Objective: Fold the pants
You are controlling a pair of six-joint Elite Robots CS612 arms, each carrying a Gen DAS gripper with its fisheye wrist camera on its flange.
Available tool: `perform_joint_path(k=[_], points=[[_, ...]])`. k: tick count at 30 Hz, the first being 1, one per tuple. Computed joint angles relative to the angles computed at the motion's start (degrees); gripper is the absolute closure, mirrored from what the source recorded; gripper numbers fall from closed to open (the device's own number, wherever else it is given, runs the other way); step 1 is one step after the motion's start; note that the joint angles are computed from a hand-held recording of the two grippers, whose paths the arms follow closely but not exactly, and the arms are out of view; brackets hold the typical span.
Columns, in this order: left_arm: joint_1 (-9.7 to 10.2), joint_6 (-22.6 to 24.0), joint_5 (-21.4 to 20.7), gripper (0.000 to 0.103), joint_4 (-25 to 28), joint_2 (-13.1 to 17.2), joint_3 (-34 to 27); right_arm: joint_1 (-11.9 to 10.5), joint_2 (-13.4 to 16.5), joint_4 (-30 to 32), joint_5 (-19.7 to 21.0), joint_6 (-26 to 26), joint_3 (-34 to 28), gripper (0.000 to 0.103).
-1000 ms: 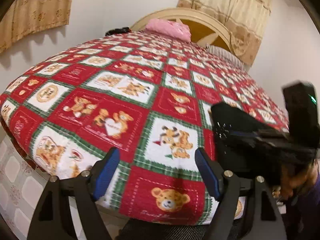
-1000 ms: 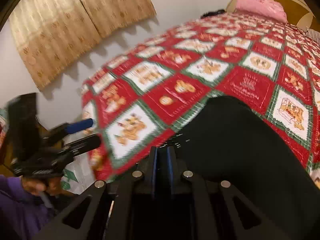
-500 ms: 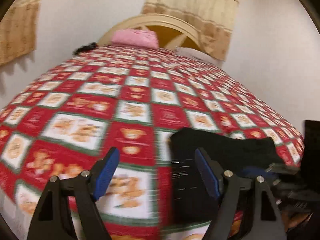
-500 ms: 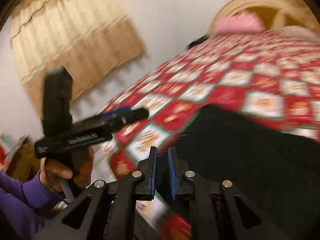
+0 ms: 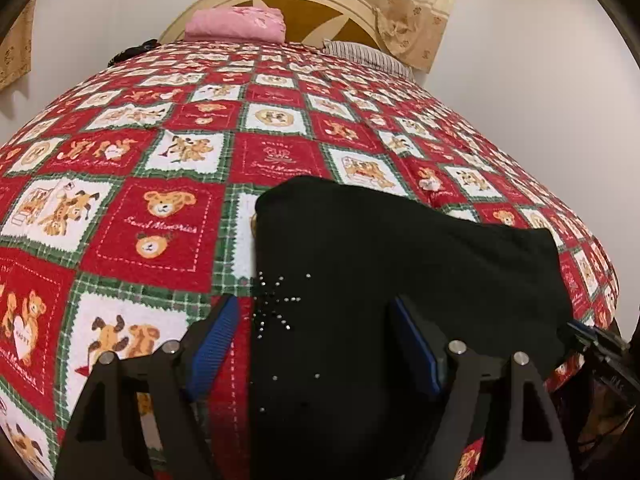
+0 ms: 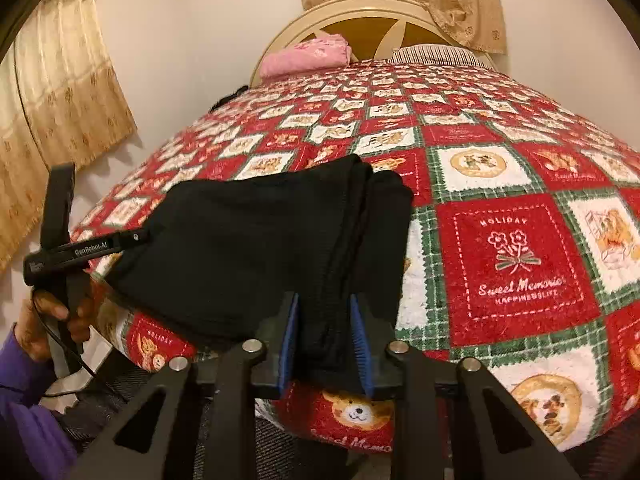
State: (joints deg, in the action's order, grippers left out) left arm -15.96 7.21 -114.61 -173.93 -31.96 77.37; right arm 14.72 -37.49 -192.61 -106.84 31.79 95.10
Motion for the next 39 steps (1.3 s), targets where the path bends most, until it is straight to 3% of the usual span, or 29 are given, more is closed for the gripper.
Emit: perform_joint_path(k=[3, 5, 11, 13, 14, 15, 17, 20, 28, 34, 36, 39], points=[[-0.12, 0.9, 0.2, 0.018, -0.6, 0.0, 0.3, 0.7, -0.3, 1.6, -2.8, 0.9, 0.6, 0.087], [-0.43, 1.5, 1.2, 0.015, -1.6, -0.1, 0.9, 0.8, 0.5, -1.1, -3.3, 1.0, 1.1, 0.087], [-0.05, 2.1, -0.1, 0.015, 0.3, 0.0, -0.1, -0.7, -1.1, -3.6, 3.3, 3.6, 3.1, 0.082], [0.15, 2.0, -0.2, 0.015, 0.7, -0.3, -0.2, 0.1, -1.2, -8.7, -1.1, 3.6, 3.7, 0.081], [0.22, 1.9, 0.1, 0.015, 0.4, -0.5, -0.2, 0.5, -0.9, -12.4, -3.3, 3.0, 3.8, 0.071], [0.25, 1.6, 0.4, 0.015, -0.5, -0.6, -0.2, 1.0, -0.4, -15.6, -5.9, 2.5, 3.6, 0.043], [0.17, 0.9, 0.7, 0.015, -2.1, -0.5, -0.5, 1.1, 0.1, -17.1, -8.1, 2.2, 3.0, 0.017], [-0.14, 0.1, 2.3, 0.015, -2.4, -0.4, -1.1, 0.3, 0.3, -14.2, -6.7, 4.5, 2.0, 0.017], [-0.92, -1.0, 6.1, 0.015, 2.0, -0.3, -1.8, -0.5, 1.6, -9.4, -8.7, 9.0, 0.2, 0.017], [-1.23, -0.2, 6.8, 0.015, 1.7, -0.1, -1.7, -0.2, 3.9, -14.2, -12.6, 15.7, -0.4, 0.017], [-1.22, 0.1, 6.6, 0.014, 1.8, -0.1, -1.8, 0.6, 4.8, -15.7, -14.4, 14.6, -0.9, 0.017], [-0.76, 0.0, 4.0, 0.014, 2.4, 0.0, -2.1, 0.9, 4.2, -11.9, -12.9, 12.2, -1.5, 0.017]])
